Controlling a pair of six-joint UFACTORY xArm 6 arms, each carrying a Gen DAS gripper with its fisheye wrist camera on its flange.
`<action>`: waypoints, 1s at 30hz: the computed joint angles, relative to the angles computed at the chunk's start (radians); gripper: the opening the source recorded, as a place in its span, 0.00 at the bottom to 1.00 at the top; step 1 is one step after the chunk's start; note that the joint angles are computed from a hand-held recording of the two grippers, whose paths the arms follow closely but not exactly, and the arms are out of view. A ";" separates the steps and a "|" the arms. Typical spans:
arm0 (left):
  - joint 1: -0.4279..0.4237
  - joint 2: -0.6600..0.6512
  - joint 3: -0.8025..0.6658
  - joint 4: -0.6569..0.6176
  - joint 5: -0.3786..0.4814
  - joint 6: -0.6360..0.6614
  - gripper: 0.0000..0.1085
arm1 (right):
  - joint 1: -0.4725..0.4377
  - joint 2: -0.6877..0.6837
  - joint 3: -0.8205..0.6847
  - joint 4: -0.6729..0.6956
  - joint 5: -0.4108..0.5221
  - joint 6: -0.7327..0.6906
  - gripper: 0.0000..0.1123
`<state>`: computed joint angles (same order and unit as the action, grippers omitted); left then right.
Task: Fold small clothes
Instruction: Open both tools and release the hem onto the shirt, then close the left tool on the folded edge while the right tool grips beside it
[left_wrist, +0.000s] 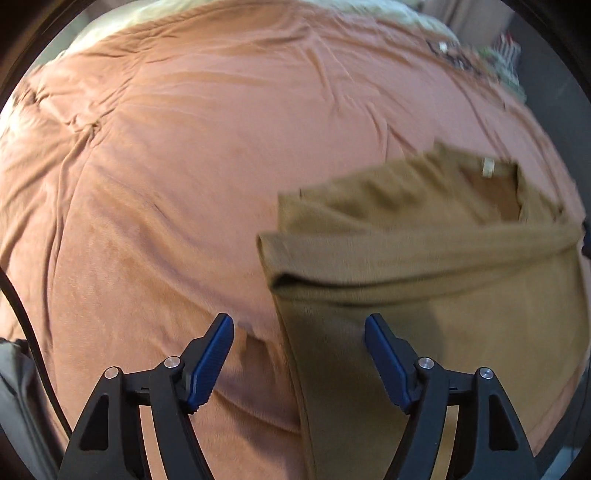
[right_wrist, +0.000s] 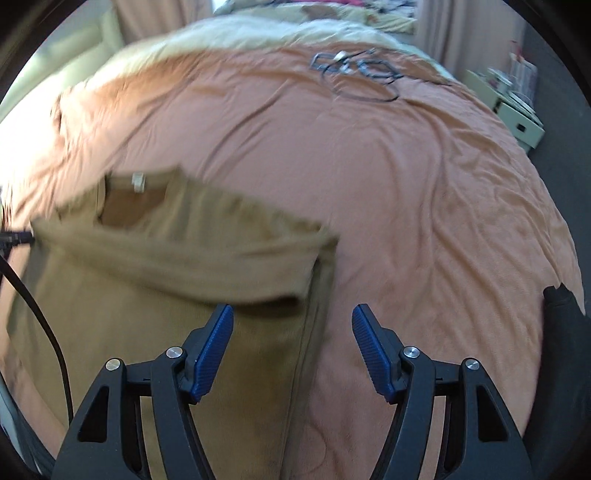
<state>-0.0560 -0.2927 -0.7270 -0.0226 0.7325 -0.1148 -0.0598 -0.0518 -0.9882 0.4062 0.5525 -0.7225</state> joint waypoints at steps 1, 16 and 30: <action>-0.004 0.007 -0.003 0.017 0.007 -0.009 0.69 | 0.006 0.002 0.006 -0.025 0.003 0.009 0.58; 0.039 0.211 -0.118 0.184 -0.165 -0.157 0.60 | 0.059 0.239 -0.204 -0.330 -0.078 0.329 0.58; 0.045 0.182 -0.060 -0.184 -0.297 0.096 0.14 | 0.024 0.319 -0.289 0.093 -0.054 0.000 0.31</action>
<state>-0.0108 -0.1109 -0.7875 -0.2070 0.4353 -0.0187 -0.0362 0.2674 -1.2768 0.4991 0.4988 -0.7223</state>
